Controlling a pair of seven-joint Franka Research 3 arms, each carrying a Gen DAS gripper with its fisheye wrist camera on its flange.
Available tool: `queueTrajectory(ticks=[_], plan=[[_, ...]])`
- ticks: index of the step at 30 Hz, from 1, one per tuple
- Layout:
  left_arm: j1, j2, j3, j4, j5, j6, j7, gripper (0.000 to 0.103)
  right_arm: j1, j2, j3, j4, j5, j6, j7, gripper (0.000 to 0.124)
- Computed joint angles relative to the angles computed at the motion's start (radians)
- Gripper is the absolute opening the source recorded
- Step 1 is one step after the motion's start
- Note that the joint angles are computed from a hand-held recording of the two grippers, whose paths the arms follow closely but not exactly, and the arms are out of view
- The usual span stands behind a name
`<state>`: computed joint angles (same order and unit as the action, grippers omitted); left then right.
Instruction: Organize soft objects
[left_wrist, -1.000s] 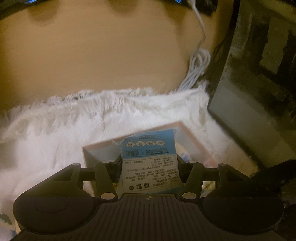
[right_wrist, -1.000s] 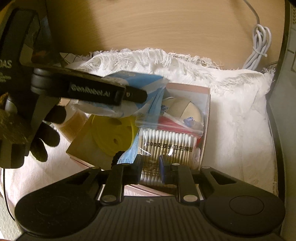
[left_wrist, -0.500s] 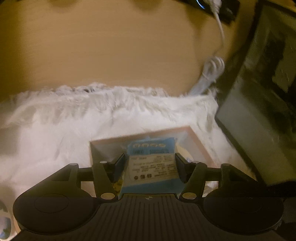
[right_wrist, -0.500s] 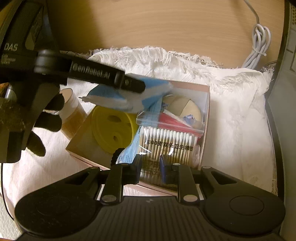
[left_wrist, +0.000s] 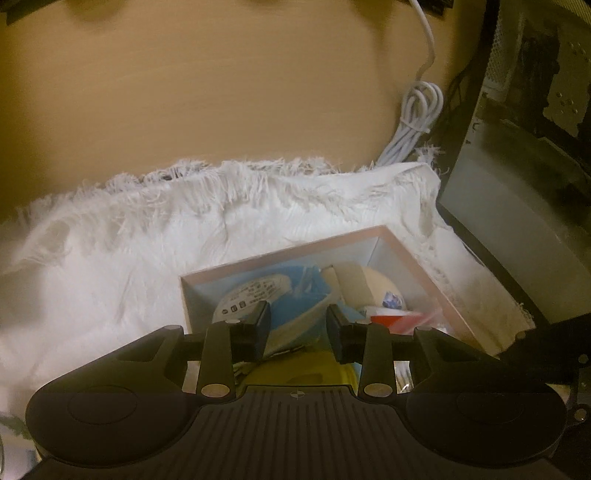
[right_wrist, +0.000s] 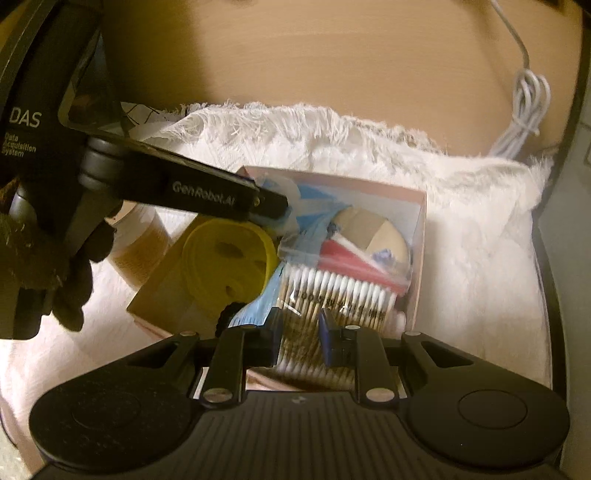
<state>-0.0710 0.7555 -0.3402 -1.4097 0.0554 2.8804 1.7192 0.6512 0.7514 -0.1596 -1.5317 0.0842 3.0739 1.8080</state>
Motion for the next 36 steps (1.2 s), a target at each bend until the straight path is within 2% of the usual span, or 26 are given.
queueTrajectory(ticks=[5, 8, 12, 16, 18, 21, 26, 28, 30, 31, 32, 33, 34, 35, 36], plan=[[0.054, 0.02, -0.068, 0.0, -0.044, 0.0, 0.054, 0.038, 0.023, 0.011, -0.033, 0.014, 0.022, 0.0, 0.063, 0.021], [0.102, 0.03, -0.13, 0.008, -0.092, -0.051, 0.119, 0.037, 0.105, 0.005, -0.124, -0.027, 0.012, 0.005, 0.147, 0.021], [0.107, 0.037, -0.136, 0.012, -0.133, -0.059, 0.177, 0.037, 0.22, 0.028, -0.257, -0.054, -0.013, 0.011, 0.284, 0.022], [0.091, 0.05, -0.118, 0.034, -0.156, -0.056, 0.191, 0.035, 0.29, 0.074, -0.352, -0.025, -0.043, 0.0, 0.38, 0.023], [0.07, 0.056, -0.094, 0.049, -0.158, -0.049, 0.166, 0.035, 0.303, 0.097, -0.378, 0.0, -0.07, -0.013, 0.401, 0.023], [0.028, 0.078, -0.048, 0.093, -0.14, -0.038, 0.112, 0.035, 0.268, 0.111, -0.354, 0.043, -0.113, -0.029, 0.391, 0.024], [0.018, 0.074, -0.033, 0.081, -0.123, 0.014, 0.031, 0.035, 0.172, 0.094, -0.252, 0.046, -0.142, 0.016, 0.325, 0.025], [0.038, 0.031, -0.049, 0.003, -0.117, 0.086, 0.019, 0.035, 0.117, 0.068, -0.182, 0.015, -0.135, 0.058, 0.256, 0.027], [0.07, -0.025, -0.074, -0.104, -0.107, 0.202, 0.001, 0.035, 0.07, 0.042, -0.123, -0.02, -0.118, 0.091, 0.197, 0.038], [0.088, -0.059, -0.086, -0.168, -0.105, 0.271, -0.014, 0.035, 0.057, 0.026, -0.108, -0.051, -0.107, 0.129, 0.179, 0.049], [0.103, -0.094, -0.092, -0.233, -0.102, 0.342, -0.033, 0.035, 0.07, 0.013, -0.121, -0.083, -0.092, 0.169, 0.174, 0.058], [0.12, -0.133, -0.092, -0.305, -0.073, 0.415, -0.078, 0.035, 0.1, 0.001, -0.154, -0.121, -0.072, 0.212, 0.175, 0.062], [0.101, -0.179, -0.057, -0.379, -0.089, 0.491, -0.098, 0.035, 0.139, -0.013, -0.194, -0.166, -0.049, 0.262, 0.172, 0.065], [0.048, -0.229, 0.001, -0.453, -0.145, 0.558, -0.092, 0.035, 0.166, -0.028, -0.218, -0.211, -0.029, 0.314, 0.161, 0.068], [-0.04, -0.28, 0.077, -0.532, -0.271, 0.625, -0.036, 0.035, 0.177, -0.046, -0.221, -0.252, -0.02, 0.363, 0.143, 0.07]])
